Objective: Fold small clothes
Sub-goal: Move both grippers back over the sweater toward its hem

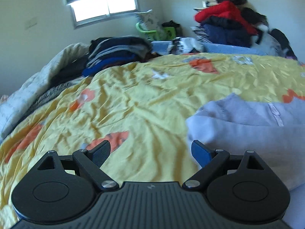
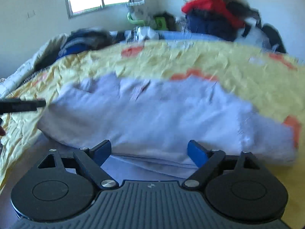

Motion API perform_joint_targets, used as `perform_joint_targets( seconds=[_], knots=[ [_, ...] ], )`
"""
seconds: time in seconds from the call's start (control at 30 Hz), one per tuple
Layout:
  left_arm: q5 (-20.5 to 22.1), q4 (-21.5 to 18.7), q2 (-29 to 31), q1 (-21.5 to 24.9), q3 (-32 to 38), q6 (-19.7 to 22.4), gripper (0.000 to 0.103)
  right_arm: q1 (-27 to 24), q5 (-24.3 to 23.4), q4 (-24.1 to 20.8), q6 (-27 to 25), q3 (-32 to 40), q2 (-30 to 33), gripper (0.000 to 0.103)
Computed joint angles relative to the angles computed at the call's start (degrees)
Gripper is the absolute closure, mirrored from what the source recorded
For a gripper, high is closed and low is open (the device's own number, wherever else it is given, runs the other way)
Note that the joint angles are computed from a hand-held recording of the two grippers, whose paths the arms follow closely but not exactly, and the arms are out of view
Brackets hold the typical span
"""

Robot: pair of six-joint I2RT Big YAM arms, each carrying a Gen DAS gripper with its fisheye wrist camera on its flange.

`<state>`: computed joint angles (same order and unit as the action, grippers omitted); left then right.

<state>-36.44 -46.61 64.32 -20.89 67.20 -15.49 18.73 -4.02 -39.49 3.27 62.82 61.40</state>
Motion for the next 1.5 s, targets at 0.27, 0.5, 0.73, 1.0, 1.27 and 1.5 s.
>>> perform_joint_targets(
  seconds=[0.27, 0.5, 0.73, 1.0, 1.27, 1.5],
  knots=[
    [-4.16, -3.27, 3.84, 0.19, 0.79, -1.18, 0.01, -4.51, 0.42, -3.74, -1.15, 1.03, -1.08, 0.016],
    [-2.42, -1.12, -2.06, -4.87, -3.06, -0.41, 0.005, -5.8, 0.45, -2.87, -3.48, -1.42, -5.38, 0.004],
    [-4.0, -3.97, -6.06, -7.61, -3.97, -4.31, 0.005, -8.15, -1.82, -4.59, -0.44, -3.3, -11.41, 0.011],
    [1.36, -11.01, -13.35, -14.24, -6.72, -12.83, 0.005, -12.98, -8.51, -13.03, 2.43, -7.04, -20.4, 0.01],
    [-4.5, -20.43, -15.66, -22.9, -8.12, -24.09, 0.005, -9.97, -6.93, -16.21, 4.72, -10.07, -26.23, 0.01],
    [-5.98, -25.56, -14.97, -26.99, -8.14, -29.96, 0.005, 2.9, 4.01, -17.55, 4.46, -10.03, -27.61, 0.008]
  ],
)
